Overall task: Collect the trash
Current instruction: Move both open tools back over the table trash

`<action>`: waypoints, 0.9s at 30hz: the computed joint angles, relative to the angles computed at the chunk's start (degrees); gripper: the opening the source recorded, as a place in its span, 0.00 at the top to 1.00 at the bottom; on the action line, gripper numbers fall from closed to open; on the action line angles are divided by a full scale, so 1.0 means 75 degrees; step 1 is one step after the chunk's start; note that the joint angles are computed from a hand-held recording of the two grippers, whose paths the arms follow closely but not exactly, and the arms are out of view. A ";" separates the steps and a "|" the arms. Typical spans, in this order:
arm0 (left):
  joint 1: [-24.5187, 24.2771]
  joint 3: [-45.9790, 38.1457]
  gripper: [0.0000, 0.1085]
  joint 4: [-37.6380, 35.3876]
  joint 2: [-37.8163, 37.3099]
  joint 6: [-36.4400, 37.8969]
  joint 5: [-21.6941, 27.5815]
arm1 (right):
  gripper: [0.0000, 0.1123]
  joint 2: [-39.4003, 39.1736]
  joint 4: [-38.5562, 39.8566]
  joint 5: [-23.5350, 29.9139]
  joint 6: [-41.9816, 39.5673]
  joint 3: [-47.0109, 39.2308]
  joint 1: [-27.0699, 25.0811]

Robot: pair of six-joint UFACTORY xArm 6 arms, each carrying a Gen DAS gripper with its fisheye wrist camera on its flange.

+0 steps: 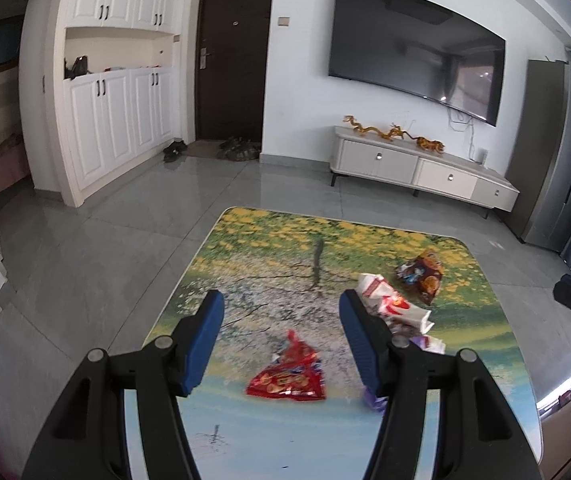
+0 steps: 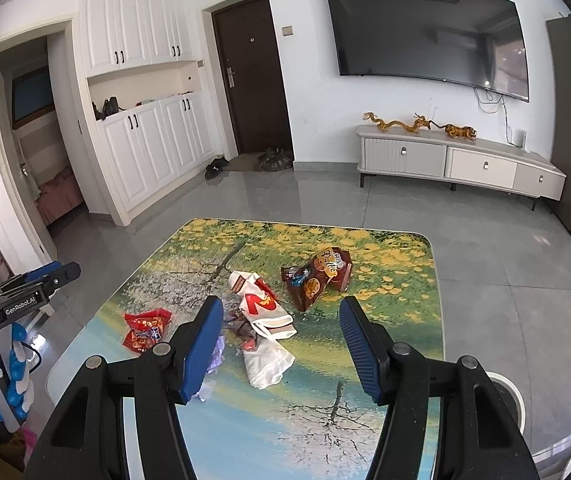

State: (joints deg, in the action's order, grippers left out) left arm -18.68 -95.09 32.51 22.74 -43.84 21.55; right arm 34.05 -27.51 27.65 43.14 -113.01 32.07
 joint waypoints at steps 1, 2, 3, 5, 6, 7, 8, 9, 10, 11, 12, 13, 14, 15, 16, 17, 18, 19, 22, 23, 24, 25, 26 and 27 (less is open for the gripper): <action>0.0050 0.0103 0.47 0.0069 -0.0050 -0.0094 0.0006 | 0.48 0.0042 0.0046 0.0030 -0.0044 -0.0064 0.0003; 0.0099 0.0209 0.46 0.0115 -0.0097 -0.0159 -0.0033 | 0.48 0.0074 0.0081 0.0048 -0.0070 -0.0097 0.0000; 0.0132 0.0289 0.46 0.0132 -0.0134 -0.0181 -0.0082 | 0.48 0.0102 0.0133 0.0057 -0.0100 -0.0121 -0.0009; 0.0182 0.0465 0.46 0.0167 -0.0213 -0.0209 -0.0164 | 0.48 0.0159 0.0208 0.0073 -0.0141 -0.0180 -0.0014; 0.0189 0.0527 0.46 0.0157 -0.0234 -0.0180 -0.0190 | 0.48 0.0187 0.0237 0.0093 -0.0153 -0.0207 -0.0012; 0.0190 0.0553 0.46 0.0115 -0.0229 -0.0121 -0.0205 | 0.48 0.0196 0.0277 0.0090 -0.0174 -0.0199 -0.0018; 0.0181 0.0599 0.46 0.0046 -0.0234 -0.0042 -0.0242 | 0.48 0.0210 0.0328 0.0114 -0.0215 -0.0230 -0.0020; 0.0170 0.0624 0.46 -0.0073 -0.0233 0.0082 -0.0278 | 0.48 0.0218 0.0359 0.0129 -0.0239 -0.0235 -0.0023; 0.0146 0.0638 0.46 -0.0276 -0.0219 0.0304 -0.0319 | 0.48 0.0221 0.0362 0.0146 -0.0257 -0.0240 -0.0023; 0.0115 0.0647 0.46 -0.0439 -0.0206 0.0498 -0.0359 | 0.48 0.0209 0.0346 0.0144 -0.0256 -0.0221 -0.0023; 0.0088 0.0660 0.46 -0.0559 -0.0199 0.0645 -0.0408 | 0.48 0.0212 0.0345 0.0161 -0.0272 -0.0240 -0.0023; 0.0053 0.0688 0.46 -0.0741 -0.0195 0.0859 -0.0487 | 0.48 0.0229 0.0348 0.0186 -0.0285 -0.0280 -0.0022; 0.0003 0.0708 0.46 -0.0991 -0.0180 0.1137 -0.0554 | 0.48 0.0238 0.0360 0.0204 -0.0310 -0.0305 -0.0032; -0.0052 0.0690 0.46 -0.1296 -0.0143 0.1466 -0.0585 | 0.48 0.0246 0.0372 0.0208 -0.0319 -0.0313 -0.0038; -0.0132 0.0661 0.46 -0.1711 -0.0093 0.1919 -0.0596 | 0.48 0.0258 0.0391 0.0203 -0.0329 -0.0318 -0.0044; -0.0207 0.0619 0.46 -0.2096 -0.0029 0.2341 -0.0589 | 0.48 0.0268 0.0440 0.0191 -0.0355 -0.0306 -0.0055; -0.0295 0.0533 0.46 -0.2523 0.0066 0.2803 -0.0534 | 0.48 0.0285 0.0486 0.0187 -0.0384 -0.0302 -0.0064; -0.0368 0.0446 0.46 -0.2822 0.0153 0.3126 -0.0466 | 0.48 0.0305 0.0530 0.0185 -0.0408 -0.0299 -0.0069; -0.0571 0.0182 0.46 -0.3916 0.0436 0.4260 -0.0222 | 0.48 0.0372 0.0711 0.0199 -0.0525 -0.0302 -0.0085; -0.0621 0.0080 0.47 -0.4235 0.0536 0.4571 -0.0105 | 0.48 0.0400 0.0782 0.0208 -0.0583 -0.0311 -0.0095; -0.0663 -0.0052 0.46 -0.4490 0.0654 0.4814 0.0027 | 0.48 0.0411 0.0811 0.0211 -0.0599 -0.0306 -0.0096; -0.0711 -0.0172 0.46 -0.4739 0.0767 0.5045 0.0160 | 0.48 0.0443 0.0882 0.0223 -0.0654 -0.0328 -0.0109; -0.0745 -0.0297 0.46 -0.4953 0.0868 0.5248 0.0286 | 0.48 0.0478 0.0956 0.0233 -0.0717 -0.0351 -0.0122; -0.0779 -0.0433 0.46 -0.5158 0.0977 0.5450 0.0418 | 0.48 0.0527 0.1039 0.0261 -0.0789 -0.0398 -0.0132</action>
